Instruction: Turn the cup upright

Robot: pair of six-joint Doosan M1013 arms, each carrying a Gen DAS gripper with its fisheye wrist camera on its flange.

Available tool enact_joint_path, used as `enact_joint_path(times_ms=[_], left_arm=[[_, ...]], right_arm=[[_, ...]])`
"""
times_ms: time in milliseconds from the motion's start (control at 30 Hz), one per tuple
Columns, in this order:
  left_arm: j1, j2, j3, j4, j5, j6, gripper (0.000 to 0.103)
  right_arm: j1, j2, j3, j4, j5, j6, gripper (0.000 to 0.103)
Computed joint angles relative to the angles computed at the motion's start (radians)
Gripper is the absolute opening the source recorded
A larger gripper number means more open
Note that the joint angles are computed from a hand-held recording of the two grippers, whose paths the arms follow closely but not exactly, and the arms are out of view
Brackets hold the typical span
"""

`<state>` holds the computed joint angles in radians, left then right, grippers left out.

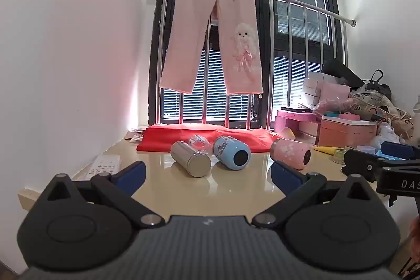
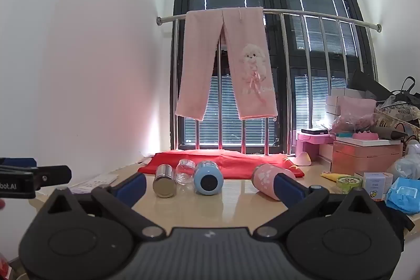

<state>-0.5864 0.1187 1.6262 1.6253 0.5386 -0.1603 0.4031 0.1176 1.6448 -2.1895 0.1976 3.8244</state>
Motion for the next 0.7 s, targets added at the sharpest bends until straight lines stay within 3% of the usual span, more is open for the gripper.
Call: enact_joint_path(times_ms=[233,433,700], left_arm=[[-0.014,0.008,-0.022,-0.067,0.022,0.077,0.103],[-0.008,-0.003,-0.010,-0.063,0.016,0.047,0.103],[-0.009,0.001,-0.014,-0.072,0.020,0.055,0.103]], right_arm=[[-0.001,-0.002,0.003,0.000,0.003,0.005,0.103],[0.000,-0.007,0.011,0.016,0.005,-0.013,0.103],[0.004,-0.004,-0.002,0.148,0.000,-0.151,0.103]])
